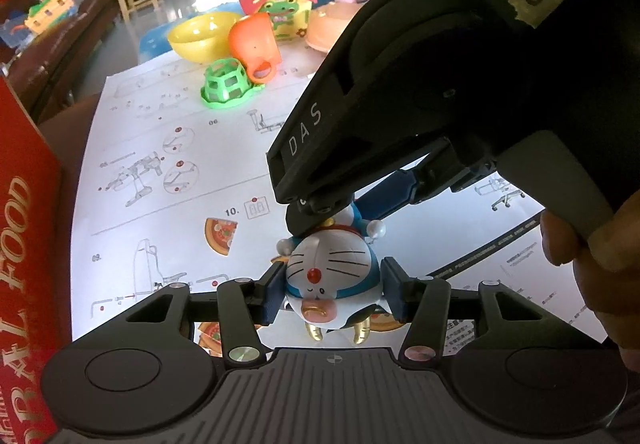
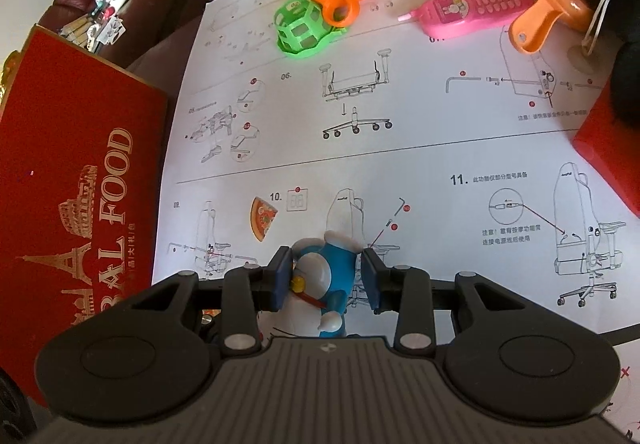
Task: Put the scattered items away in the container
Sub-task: 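Lift the blue figurine off the sheet with both grippers, then carry the blue figurine over the red box with both grippers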
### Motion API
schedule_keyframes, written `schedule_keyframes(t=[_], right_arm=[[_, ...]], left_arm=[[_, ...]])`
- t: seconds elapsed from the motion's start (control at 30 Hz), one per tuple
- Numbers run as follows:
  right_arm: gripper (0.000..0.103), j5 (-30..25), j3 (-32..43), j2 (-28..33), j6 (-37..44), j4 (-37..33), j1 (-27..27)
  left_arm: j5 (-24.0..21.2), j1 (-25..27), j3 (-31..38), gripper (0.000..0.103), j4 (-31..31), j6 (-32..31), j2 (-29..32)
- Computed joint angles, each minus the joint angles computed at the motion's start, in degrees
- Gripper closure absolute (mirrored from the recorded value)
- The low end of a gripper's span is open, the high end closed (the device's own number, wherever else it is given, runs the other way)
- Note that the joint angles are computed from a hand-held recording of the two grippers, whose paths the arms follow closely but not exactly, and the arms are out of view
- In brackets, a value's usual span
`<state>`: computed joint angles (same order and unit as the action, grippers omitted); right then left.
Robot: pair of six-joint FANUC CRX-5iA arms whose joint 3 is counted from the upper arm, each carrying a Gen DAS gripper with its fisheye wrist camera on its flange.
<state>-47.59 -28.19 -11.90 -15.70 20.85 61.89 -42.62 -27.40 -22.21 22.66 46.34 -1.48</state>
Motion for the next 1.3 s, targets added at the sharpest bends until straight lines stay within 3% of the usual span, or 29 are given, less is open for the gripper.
schedule_keyframes(t=[0.27, 0.77, 1.3], right_arm=[[0.062, -1.19, 0.07, -0.80, -1.43, 2.75, 1.27], [0.065, -2.22, -0.95, -3.73, -6.47, 11.33, 4.04], [0.065, -6.09, 0.82, -4.34, -6.96, 15.44, 7.08]], left_arm=[[0.42, 0.37, -0.36, 0.051, 0.60, -0.31, -1.20], [6.22, 0.83, -5.56, 0.051, 7.26, -6.89, -7.09], [7.11, 0.56, -5.73, 0.051, 6.60, -5.68, -10.65]])
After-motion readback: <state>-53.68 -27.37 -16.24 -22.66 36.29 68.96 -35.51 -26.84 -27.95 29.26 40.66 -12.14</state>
